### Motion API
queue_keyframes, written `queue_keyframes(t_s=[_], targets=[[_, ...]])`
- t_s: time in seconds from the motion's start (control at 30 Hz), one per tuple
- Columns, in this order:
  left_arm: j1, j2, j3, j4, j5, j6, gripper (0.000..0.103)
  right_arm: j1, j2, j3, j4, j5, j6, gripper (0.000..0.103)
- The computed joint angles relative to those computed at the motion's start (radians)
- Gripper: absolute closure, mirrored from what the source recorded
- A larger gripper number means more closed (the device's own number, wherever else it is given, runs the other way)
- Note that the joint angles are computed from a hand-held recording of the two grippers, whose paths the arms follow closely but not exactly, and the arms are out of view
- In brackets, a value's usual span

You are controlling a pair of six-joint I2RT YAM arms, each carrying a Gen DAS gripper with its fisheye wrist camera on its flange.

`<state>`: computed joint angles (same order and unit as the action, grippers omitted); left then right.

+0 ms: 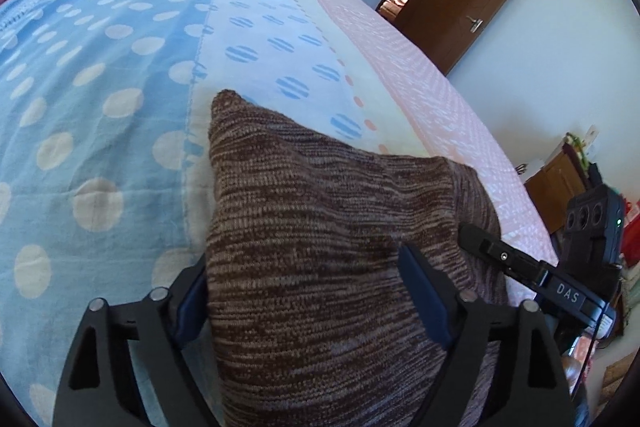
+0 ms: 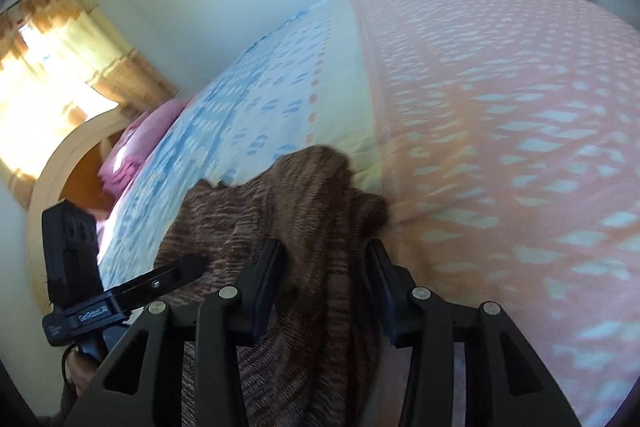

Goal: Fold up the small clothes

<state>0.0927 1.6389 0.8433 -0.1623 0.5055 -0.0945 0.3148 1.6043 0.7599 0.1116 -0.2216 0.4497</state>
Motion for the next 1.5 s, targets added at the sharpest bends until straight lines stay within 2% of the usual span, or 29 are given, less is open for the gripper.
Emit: queue_keyframes(t_s=[0.03,0.17,0.27,0.33,0.4,0.43,0.47,0.5,0.53,0.57,0.6,0.63,0.73,0.8,0.93,1.03,1.23,1.33,1.4,1.47,1.5], targets=[[0.005,0.005,0.002,0.001,0.012,0.003,0.012,0.004,-0.015,-0.011,-0.002,0.032,0.008,0.04],[-0.004,0.004,-0.001,0.009,0.001,0.002,0.012,0.017,0.015,0.028,-0.037,0.004,-0.034,0.025],[-0.007,0.007,0.002,0.007,0.001,0.007,0.01,0.053,0.075,0.111,-0.105,0.029,-0.108,0.024],[-0.006,0.006,0.001,0.005,0.002,0.01,0.009,0.072,0.102,0.147,-0.122,0.031,-0.143,0.033],[-0.013,0.008,0.006,-0.001,-0.007,0.015,0.007,0.062,0.132,0.163,-0.102,-0.009,-0.137,0.059],[-0.02,0.01,0.01,-0.005,-0.016,0.018,0.006,0.054,0.132,0.153,-0.081,-0.03,-0.129,0.064],[-0.028,0.009,0.014,-0.011,-0.03,0.022,0.006,0.055,0.124,0.14,-0.066,-0.036,-0.129,0.075],[-0.039,0.004,0.011,-0.009,-0.053,0.021,0.008,0.069,0.112,0.131,-0.061,-0.012,-0.136,0.078],[-0.054,-0.01,-0.002,0.004,-0.099,0.014,0.018,0.095,0.099,0.127,-0.067,0.043,-0.148,0.078],[-0.067,-0.025,-0.019,0.021,-0.144,0.002,0.024,0.125,0.086,0.125,-0.076,0.108,-0.162,0.079],[-0.068,-0.036,-0.032,0.033,-0.151,-0.004,0.032,0.156,0.07,0.119,-0.078,0.168,-0.167,0.08],[-0.061,-0.046,-0.045,0.047,-0.145,-0.008,0.043,0.192,0.046,0.106,-0.076,0.237,-0.169,0.081],[-0.013,-0.064,-0.087,0.097,-0.062,-0.026,0.061,0.301,-0.042,0.059,-0.064,0.415,-0.164,0.081],[0.013,-0.098,-0.123,0.132,-0.02,-0.038,0.069,0.394,-0.114,0.037,-0.083,0.533,-0.157,0.082],[0.045,-0.254,-0.229,0.202,0.03,-0.065,0.074,0.586,-0.264,0.011,-0.166,0.764,-0.132,0.082],[0.043,-0.461,-0.297,0.16,0.01,-0.042,0.074,0.713,-0.365,0.004,-0.259,0.908,-0.067,0.082],[0.102,-0.892,-0.342,-0.079,0.069,0.018,0.074,1.003,-0.508,0.075,-0.534,1.213,0.128,0.082],[0.14,-1.042,-0.314,-0.219,0.119,0.049,0.074,1.153,-0.527,0.156,-0.759,1.354,0.309,0.082],[0.184,-1.101,-0.272,-0.323,0.19,0.066,0.074,1.259,-0.507,0.23,-0.982,1.443,0.501,0.082],[0.212,-1.139,-0.228,-0.415,0.246,0.086,0.074,1.369,-0.43,0.344,-1.336,1.514,0.828,0.082],[0.172,-1.14,-0.215,-0.418,0.226,0.068,0.074,1.425,-0.373,0.405,-1.561,1.529,1.054,0.082]])
